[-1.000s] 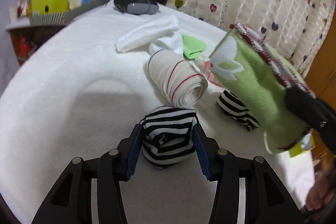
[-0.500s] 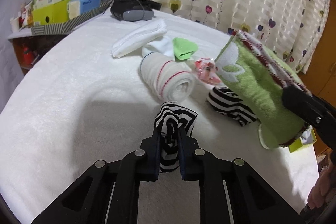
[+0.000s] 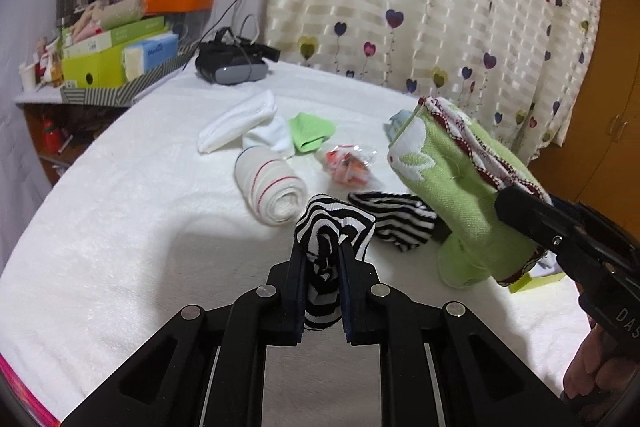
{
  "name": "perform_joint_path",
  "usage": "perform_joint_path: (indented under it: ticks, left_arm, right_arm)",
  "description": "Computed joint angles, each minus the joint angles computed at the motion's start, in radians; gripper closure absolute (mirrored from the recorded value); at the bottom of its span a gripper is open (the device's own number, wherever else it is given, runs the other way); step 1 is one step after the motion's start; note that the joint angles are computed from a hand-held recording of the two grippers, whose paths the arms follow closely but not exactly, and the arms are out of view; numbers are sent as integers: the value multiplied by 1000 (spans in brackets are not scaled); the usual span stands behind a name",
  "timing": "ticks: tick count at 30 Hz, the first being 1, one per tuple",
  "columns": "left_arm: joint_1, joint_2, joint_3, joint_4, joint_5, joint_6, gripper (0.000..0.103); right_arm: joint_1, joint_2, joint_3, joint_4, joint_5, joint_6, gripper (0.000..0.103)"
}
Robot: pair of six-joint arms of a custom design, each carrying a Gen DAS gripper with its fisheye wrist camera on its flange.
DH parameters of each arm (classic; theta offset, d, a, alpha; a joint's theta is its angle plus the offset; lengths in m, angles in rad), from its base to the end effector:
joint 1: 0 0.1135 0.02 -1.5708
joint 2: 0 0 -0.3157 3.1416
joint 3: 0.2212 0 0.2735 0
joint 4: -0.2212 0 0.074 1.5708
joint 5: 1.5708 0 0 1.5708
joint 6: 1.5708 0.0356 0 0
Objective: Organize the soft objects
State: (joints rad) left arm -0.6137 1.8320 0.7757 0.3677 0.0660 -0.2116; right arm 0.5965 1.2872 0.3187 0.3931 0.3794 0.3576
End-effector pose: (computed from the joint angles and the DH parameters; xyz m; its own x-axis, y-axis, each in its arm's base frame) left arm 0.3008 -0.2148 0.1461 -0.6373 0.1926 -0.7461 0.4934 0.8457 -0.2031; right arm 0.1912 0.1139 0.1724 -0.5144 0.0437 -0.8564 -0.0904 0.9904 0.1049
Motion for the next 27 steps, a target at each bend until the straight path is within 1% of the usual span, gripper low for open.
perform_joint_path:
  ticks: [9, 15, 27]
  left_arm:
    - [-50, -63, -41, 16, -14, -11, 90]
    - [-94, -91, -49, 14, -40, -15, 90]
    - [-157, -115, -42, 6, -71, -15, 90]
  right_arm:
    - [66, -138, -40, -89, 92, 49, 81]
    - [99, -234, -69, -158, 147, 89, 81]
    - [119, -405, -100, -293, 219, 136, 81]
